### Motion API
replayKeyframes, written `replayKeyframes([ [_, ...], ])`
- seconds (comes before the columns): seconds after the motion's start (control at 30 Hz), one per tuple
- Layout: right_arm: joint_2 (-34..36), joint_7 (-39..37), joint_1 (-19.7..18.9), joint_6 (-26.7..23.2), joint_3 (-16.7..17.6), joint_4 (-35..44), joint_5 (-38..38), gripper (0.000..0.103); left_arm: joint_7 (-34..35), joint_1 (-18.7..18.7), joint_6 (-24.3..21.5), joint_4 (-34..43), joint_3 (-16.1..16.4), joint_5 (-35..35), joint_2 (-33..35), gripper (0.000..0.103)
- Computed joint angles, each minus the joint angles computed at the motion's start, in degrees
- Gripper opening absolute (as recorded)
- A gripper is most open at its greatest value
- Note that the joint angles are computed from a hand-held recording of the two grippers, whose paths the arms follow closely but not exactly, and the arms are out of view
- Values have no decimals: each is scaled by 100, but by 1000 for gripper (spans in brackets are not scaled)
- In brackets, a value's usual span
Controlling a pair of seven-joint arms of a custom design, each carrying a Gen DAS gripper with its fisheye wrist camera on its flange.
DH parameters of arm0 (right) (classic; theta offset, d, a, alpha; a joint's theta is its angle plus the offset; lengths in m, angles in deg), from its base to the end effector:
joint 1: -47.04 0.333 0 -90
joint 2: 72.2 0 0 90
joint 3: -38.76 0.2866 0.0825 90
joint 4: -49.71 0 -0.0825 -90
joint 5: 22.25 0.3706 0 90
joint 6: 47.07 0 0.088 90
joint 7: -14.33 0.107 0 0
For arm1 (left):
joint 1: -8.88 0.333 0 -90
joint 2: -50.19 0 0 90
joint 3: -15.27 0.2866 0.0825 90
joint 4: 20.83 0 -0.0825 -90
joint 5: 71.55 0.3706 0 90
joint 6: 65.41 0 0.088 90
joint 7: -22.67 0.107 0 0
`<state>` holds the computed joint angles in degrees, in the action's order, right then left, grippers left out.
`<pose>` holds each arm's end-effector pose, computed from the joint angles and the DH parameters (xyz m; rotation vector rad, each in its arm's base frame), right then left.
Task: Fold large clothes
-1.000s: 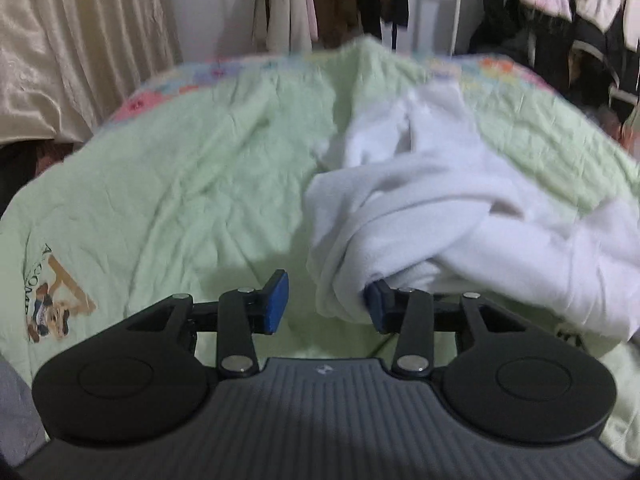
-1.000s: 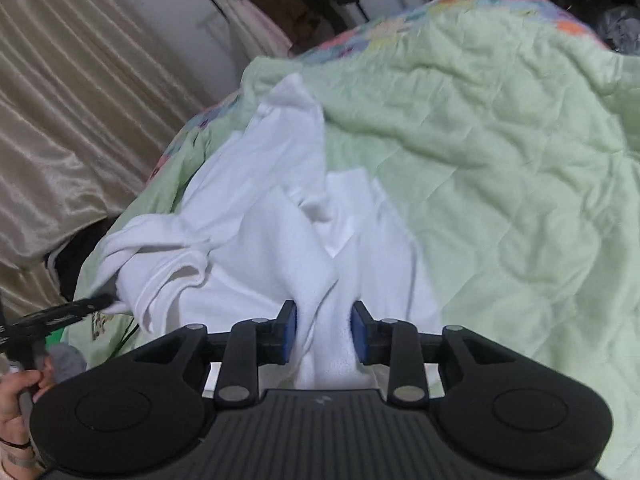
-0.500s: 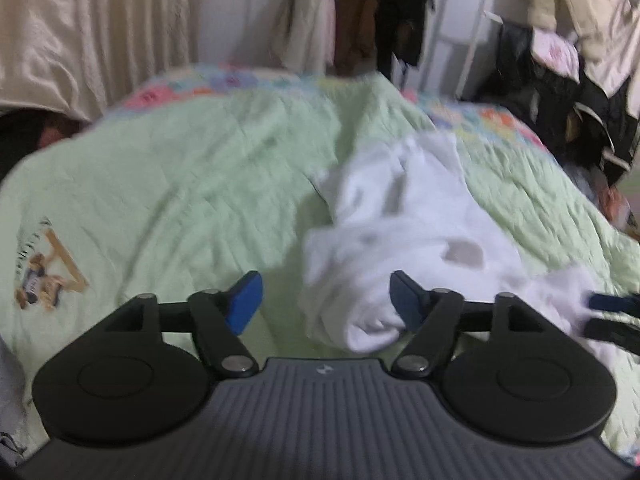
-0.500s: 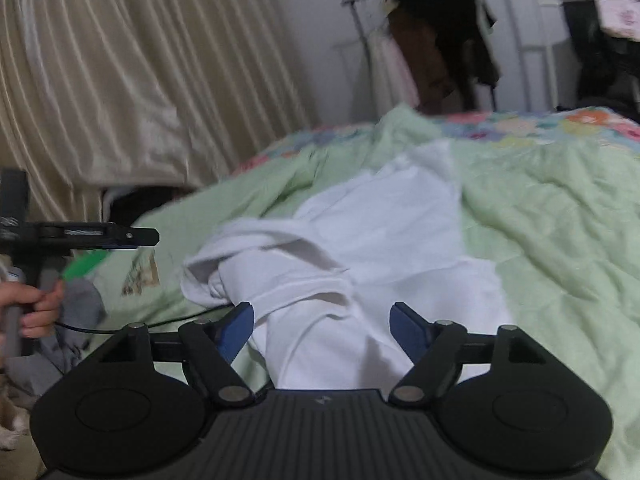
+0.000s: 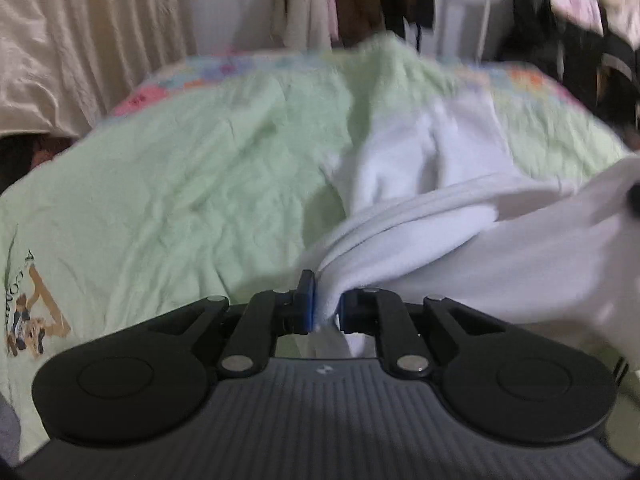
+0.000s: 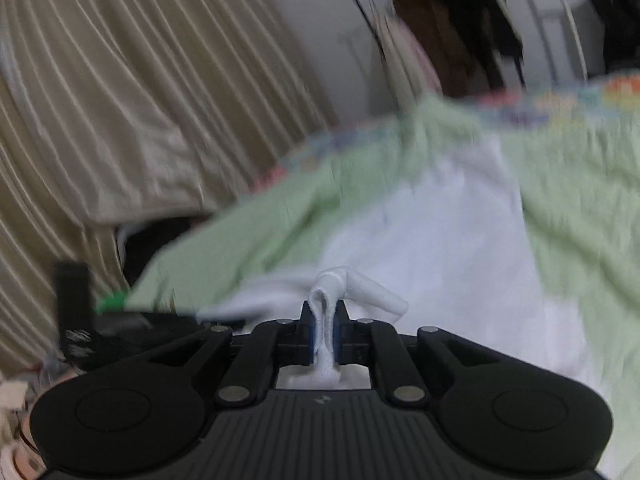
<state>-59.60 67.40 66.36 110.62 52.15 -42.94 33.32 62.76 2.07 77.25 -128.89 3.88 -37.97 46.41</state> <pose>0.5772 0.3124 0.5660 -1.7015 1.0797 -0.0759 0.5477 -0.1862 0.5821 -1.8829 1.5398 -0.6908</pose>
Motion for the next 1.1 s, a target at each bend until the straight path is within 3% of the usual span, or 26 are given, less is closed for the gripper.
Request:
replayKeyframes([
  [0.03,-12,-193,-29,99,46,106,154,8,20,-1,64,7,7,-27,-8,20],
  [0.1,-21,-513,-52,261,99,307,372,8,173,-19,167,63,10,-173,21,51],
  [0.13,-24,-612,-53,287,106,391,423,8,145,-27,197,94,-3,-156,58,75],
  [0.17,-26,-696,-53,302,108,474,459,8,73,-33,284,92,-11,-80,95,90],
  [0.23,-21,-859,-52,329,113,652,526,8,-2,-49,475,124,-7,74,230,93],
  [0.3,-51,-905,-64,249,95,743,553,8,93,-67,618,182,34,56,379,80],
  [0.33,-95,-930,-69,219,78,732,558,8,253,-68,754,217,69,-122,466,38],
  [0.37,-74,-904,-42,222,61,767,523,8,438,-63,844,271,100,-427,548,6],
  [0.43,-134,-992,-69,122,43,705,579,8,71,-100,664,464,182,-274,679,6],
  [0.53,-253,-1055,-67,102,-24,490,668,8,-985,-197,542,388,276,1114,513,6],
  [0.63,-292,-1291,-118,-27,-57,347,1042,8,-1569,-121,581,94,231,1690,176,6],
  [0.83,-288,-1445,-166,-234,-174,374,1423,8,-3606,194,-53,-283,-201,3927,-557,6],
  [1.03,-455,-1942,-245,-847,-208,399,2126,8,-4499,347,-719,-334,-527,4959,-1100,6],
  [1.1,-624,-2235,-295,-1276,-259,323,2598,8,-4865,399,-1113,-464,-702,5350,-1377,6],
])
